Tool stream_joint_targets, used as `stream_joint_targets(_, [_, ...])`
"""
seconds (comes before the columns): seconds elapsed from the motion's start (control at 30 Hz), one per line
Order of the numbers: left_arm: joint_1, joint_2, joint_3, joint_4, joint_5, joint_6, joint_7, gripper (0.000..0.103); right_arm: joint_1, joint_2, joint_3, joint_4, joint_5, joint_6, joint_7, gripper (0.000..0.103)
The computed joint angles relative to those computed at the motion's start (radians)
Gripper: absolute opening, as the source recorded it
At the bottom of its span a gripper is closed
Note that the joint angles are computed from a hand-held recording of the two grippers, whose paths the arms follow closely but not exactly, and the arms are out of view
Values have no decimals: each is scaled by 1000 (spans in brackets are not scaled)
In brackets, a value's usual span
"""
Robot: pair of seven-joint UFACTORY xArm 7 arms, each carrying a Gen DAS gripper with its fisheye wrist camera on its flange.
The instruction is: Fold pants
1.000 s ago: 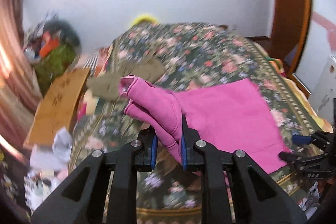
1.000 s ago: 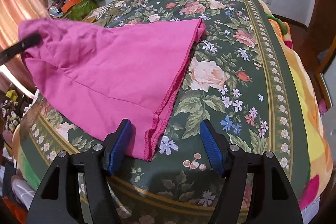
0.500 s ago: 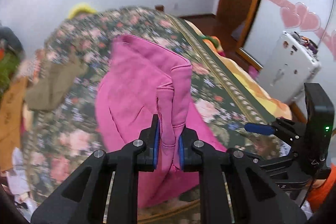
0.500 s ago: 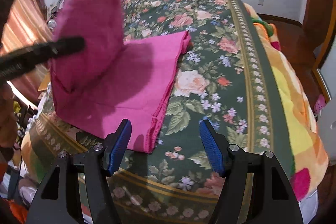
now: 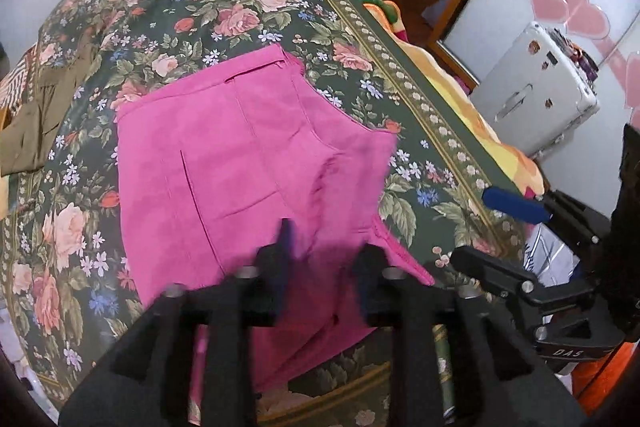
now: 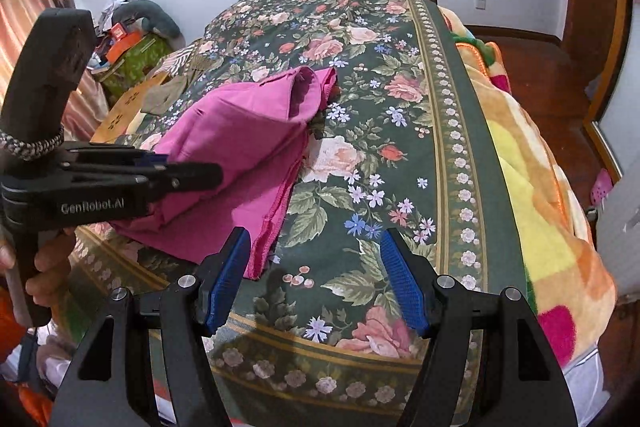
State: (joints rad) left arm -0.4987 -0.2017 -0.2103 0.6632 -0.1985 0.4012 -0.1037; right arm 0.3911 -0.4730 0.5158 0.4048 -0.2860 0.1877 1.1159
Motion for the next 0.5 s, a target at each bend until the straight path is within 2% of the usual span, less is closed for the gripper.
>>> stream_joint_targets(0.03, [11, -3, -7, -3, 26, -1, -16, 59, -7, -3, 7, 3, -5, 2, 5, 65])
stream_joint_targets(0.07, [14, -12, -10, -12, 39, -9, -25, 64, -10, -5, 11, 6, -7, 4, 8, 65])
stream_joint_targets(0.2, [2, -49, 18, -27, 9, 16, 13, 66, -26, -13, 29, 21, -22, 6, 23, 65])
stream_joint_targets(0.3, [1, -77, 46, -24, -29, 54, 57, 76, -54, -10, 53, 46, -45, 23, 36, 67])
stream_joint_targets(0.37, [26, -109, 46, -32, -13, 60, 54, 79, -85, -10, 87, 68, -78, 50, 58, 67])
stream_joint_targets(0.5, [86, -144, 52, -44, 38, 29, 37, 85, -93, 14, 84, 85, -106, 27, 75, 68])
